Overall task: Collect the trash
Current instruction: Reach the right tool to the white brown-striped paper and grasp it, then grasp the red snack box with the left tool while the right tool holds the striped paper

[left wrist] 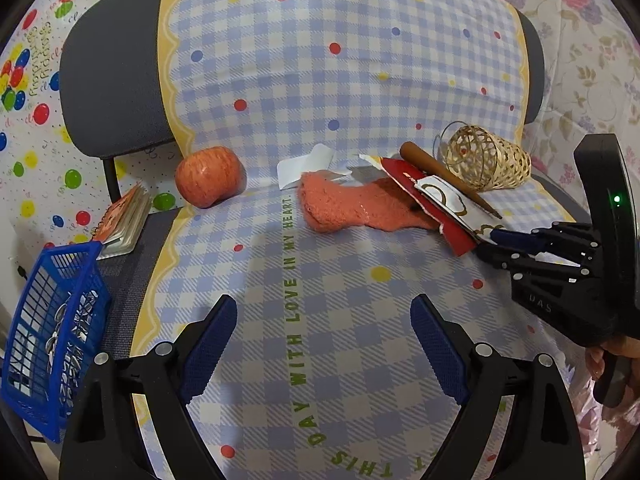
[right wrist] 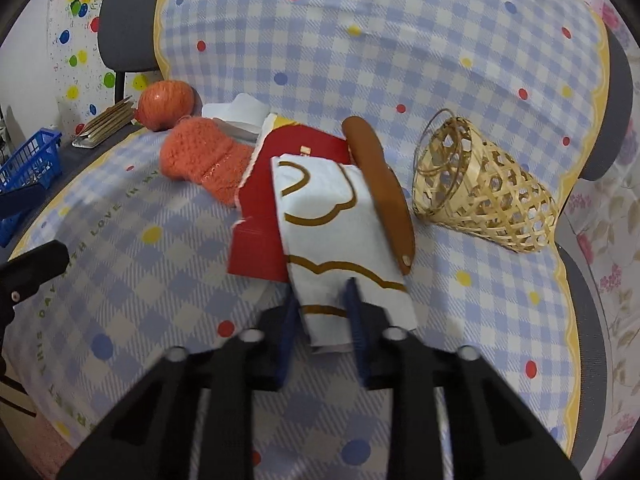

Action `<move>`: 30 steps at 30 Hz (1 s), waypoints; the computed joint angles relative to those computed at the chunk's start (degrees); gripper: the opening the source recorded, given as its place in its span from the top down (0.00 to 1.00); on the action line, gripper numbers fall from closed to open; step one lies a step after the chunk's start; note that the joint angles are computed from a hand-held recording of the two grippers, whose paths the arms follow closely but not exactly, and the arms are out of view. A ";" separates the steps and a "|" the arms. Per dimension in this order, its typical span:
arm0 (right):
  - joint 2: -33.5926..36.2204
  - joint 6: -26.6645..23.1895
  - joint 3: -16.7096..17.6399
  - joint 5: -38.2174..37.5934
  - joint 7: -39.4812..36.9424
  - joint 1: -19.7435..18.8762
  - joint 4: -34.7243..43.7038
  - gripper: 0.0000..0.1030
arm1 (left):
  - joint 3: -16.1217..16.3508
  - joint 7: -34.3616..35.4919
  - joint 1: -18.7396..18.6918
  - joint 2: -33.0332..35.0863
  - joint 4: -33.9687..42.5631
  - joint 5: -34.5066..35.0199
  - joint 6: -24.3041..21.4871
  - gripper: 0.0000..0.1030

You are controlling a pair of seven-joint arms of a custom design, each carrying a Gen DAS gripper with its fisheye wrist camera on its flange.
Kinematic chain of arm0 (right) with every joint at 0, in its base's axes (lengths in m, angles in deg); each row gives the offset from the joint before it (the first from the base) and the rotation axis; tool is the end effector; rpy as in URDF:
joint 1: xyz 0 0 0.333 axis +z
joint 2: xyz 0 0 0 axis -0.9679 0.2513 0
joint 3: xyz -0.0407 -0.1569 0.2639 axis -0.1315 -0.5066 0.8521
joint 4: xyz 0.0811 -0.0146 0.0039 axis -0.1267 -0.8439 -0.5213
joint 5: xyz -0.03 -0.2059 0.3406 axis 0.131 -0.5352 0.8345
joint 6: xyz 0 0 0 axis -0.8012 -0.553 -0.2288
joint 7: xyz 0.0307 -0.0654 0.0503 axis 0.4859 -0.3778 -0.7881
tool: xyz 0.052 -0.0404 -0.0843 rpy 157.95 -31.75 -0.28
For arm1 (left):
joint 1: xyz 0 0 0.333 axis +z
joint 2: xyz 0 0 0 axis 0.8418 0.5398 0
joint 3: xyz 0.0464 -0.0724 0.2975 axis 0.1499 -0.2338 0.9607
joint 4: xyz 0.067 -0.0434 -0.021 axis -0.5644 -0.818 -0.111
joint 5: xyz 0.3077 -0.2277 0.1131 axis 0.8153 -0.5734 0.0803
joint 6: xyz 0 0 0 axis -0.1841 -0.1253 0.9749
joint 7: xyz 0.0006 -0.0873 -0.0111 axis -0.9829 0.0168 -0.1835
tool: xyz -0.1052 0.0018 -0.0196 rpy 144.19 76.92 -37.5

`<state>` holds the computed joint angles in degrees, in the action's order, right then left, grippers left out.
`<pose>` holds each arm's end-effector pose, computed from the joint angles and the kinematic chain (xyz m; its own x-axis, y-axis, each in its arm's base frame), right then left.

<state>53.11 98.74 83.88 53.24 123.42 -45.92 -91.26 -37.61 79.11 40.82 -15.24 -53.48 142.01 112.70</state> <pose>0.6035 0.3216 0.3842 0.6391 -0.7592 0.1236 -0.5613 -0.5702 -0.5999 0.4864 -0.3022 0.4141 0.1937 -0.9810 0.0090 -0.7054 -0.1456 -0.6937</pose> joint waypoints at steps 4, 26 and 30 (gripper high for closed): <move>-3.07 2.80 5.90 8.44 -5.87 -5.21 -3.29 0.97 | 0.12 1.17 0.05 0.93 0.90 -0.87 1.23 0.15; -16.52 5.54 9.97 60.67 -40.50 -11.72 -13.76 0.97 | -0.20 23.21 2.49 23.79 23.34 -31.04 13.35 0.39; -16.73 4.97 9.22 62.50 -41.42 -11.41 -13.92 0.97 | 1.33 22.27 0.95 24.96 25.32 -32.05 12.75 0.57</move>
<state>36.38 103.71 93.09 115.74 82.00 -57.33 -105.18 -36.28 101.38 41.78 9.72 -28.16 109.96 125.45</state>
